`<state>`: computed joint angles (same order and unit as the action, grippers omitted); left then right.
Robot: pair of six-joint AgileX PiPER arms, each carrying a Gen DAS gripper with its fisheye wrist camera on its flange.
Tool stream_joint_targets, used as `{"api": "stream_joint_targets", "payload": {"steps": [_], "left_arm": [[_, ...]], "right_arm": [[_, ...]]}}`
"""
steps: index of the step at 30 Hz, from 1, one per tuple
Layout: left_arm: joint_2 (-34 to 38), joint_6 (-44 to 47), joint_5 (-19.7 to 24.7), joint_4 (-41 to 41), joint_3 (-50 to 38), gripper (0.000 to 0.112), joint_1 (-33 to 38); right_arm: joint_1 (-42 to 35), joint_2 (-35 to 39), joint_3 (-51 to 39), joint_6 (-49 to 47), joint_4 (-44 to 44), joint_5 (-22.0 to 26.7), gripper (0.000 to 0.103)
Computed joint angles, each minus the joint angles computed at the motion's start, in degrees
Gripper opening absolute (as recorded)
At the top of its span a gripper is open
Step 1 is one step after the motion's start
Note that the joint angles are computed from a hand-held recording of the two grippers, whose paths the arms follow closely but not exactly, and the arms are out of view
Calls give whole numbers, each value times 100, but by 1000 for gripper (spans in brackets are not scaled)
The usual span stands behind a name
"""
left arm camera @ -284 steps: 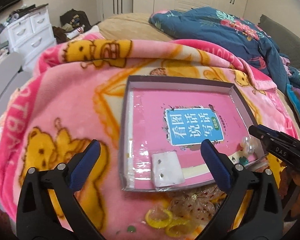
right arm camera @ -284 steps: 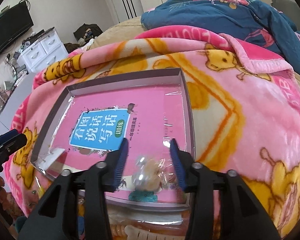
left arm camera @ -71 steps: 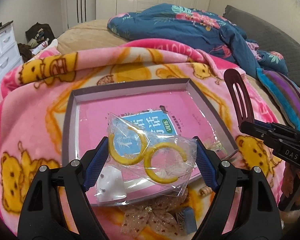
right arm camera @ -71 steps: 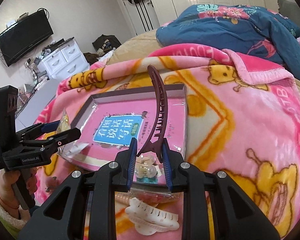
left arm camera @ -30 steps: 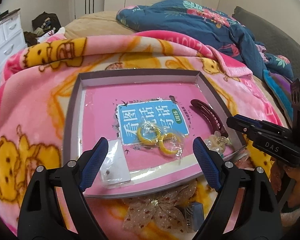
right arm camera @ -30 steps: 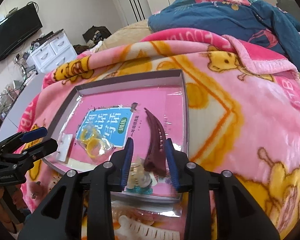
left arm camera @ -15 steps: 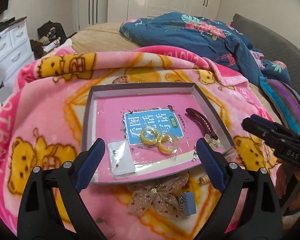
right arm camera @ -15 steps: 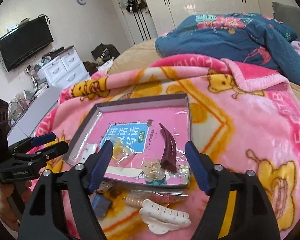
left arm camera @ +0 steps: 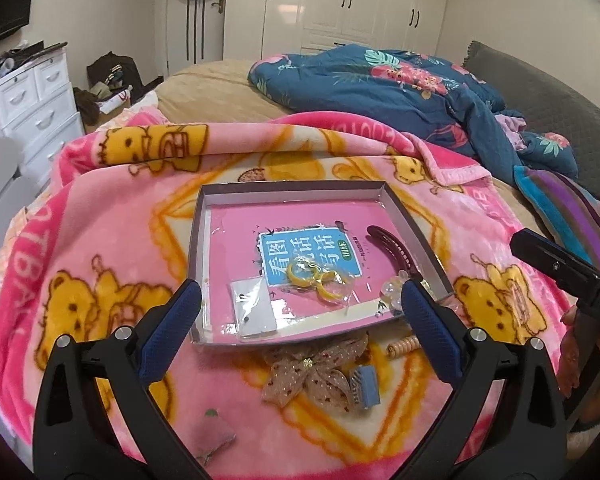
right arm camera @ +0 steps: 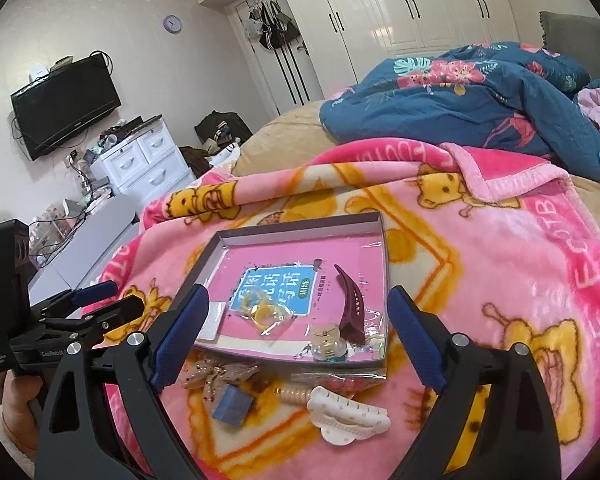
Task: Organize jewelry
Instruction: 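Lift both open tools away from the grey box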
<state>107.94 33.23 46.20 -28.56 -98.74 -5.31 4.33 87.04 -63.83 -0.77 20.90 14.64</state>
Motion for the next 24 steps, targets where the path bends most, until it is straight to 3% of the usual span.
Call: {"api": "stream_joint_targets", "payload": {"steps": [24], "left_arm": [[-1085, 856, -267, -475, 1462, 94, 628]], "right_arm": [[627, -852, 583, 1804, -2072, 154, 93]]}}
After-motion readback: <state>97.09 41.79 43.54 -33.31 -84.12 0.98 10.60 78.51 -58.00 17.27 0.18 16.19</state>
